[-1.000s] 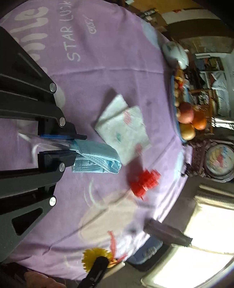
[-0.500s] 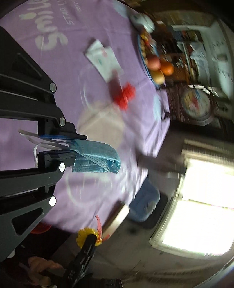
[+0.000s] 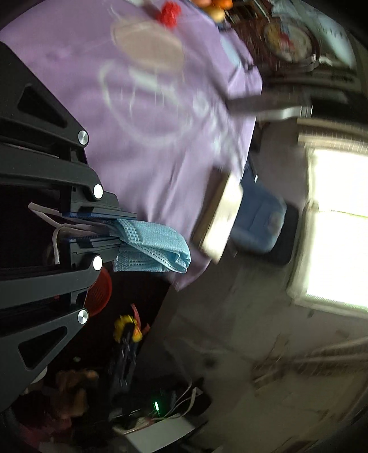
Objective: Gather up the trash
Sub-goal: 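Carry the mask and yellow mesh item to the red wastebasket and open both grippers, then bring both grippers back over the table toward the tissue and red net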
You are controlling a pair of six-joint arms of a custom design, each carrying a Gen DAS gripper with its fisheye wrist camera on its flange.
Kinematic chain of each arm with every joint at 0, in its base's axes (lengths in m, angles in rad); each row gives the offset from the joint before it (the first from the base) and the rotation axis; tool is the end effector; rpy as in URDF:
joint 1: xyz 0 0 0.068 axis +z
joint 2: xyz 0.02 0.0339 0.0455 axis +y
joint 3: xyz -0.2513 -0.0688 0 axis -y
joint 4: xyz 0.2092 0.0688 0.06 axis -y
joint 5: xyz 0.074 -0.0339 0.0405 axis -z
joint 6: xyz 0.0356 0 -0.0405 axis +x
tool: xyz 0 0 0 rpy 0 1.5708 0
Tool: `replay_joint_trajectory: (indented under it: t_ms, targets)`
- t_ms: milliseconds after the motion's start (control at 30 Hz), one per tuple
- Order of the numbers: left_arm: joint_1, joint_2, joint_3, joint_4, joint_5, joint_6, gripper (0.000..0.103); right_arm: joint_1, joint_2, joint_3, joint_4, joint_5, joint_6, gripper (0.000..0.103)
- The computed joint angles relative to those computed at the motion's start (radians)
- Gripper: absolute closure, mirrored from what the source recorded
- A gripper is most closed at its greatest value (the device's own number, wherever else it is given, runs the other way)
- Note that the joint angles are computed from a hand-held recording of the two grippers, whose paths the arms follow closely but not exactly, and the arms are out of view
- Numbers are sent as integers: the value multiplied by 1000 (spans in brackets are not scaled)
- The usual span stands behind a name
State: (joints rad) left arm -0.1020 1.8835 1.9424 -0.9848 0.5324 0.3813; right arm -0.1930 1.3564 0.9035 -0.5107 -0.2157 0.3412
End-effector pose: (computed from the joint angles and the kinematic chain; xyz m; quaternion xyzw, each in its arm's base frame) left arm 0.3618 -0.0552 0.3412 0.2999 0.8685 -0.2045 0.3375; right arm 0.2399 -0.0391 0.2321 0.2194 0.9236 0.1244 0.2888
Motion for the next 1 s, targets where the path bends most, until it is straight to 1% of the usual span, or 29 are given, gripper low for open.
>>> replay_joint_trajectory:
  t_ms: [67, 133, 200, 233, 300, 333, 433, 533, 600, 700, 800, 833, 867, 900, 933, 1000]
  targets:
    - [-75, 7, -31, 19, -30, -12, 93, -82, 56, -75, 38, -23, -37, 60]
    - [-147, 36, -39, 31, -57, -26, 93, -139, 153, -130, 86, -19, -69, 56]
    - [-223, 66, -44, 38, -90, -42, 93, -181, 208, -168, 119, -8, -67, 42]
    - [-246, 87, -33, 37, -99, -43, 93, -215, 224, -186, 139, -33, -70, 40]
    - [-310, 121, -30, 40, -122, -48, 93, -293, 228, -212, 169, -104, -90, 39]
    - [-331, 143, -19, 40, -128, -47, 93, -319, 219, -215, 172, -112, -102, 39]
    - [-402, 201, 6, 40, -149, -50, 93, -393, 175, -230, 172, -119, -140, 37]
    - [-469, 252, 23, 44, -164, -49, 93, -461, 139, -240, 172, -114, -152, 33]
    - [-512, 286, 30, 45, -177, -43, 93, -478, 143, -229, 175, -110, -138, 33]
    - [-558, 337, 47, 46, -196, -43, 93, -562, 154, -233, 174, -141, -179, 33]
    - [-594, 373, 67, 58, -225, -51, 89, -596, 164, -235, 177, -149, -191, 33]
    - [-598, 379, 74, 62, -236, -55, 77, -606, 166, -235, 174, -155, -198, 33]
    - [-603, 379, 71, 73, -248, -61, 54, -613, 163, -242, 175, -158, -204, 33]
    - [-604, 365, 46, 104, -254, -71, 46, -613, 164, -245, 176, -160, -205, 33]
    - [-601, 356, 35, 119, -256, -74, 40, -614, 163, -247, 177, -163, -206, 33]
    - [-601, 338, 18, 133, -265, -70, 38, -617, 155, -246, 165, -169, -211, 33]
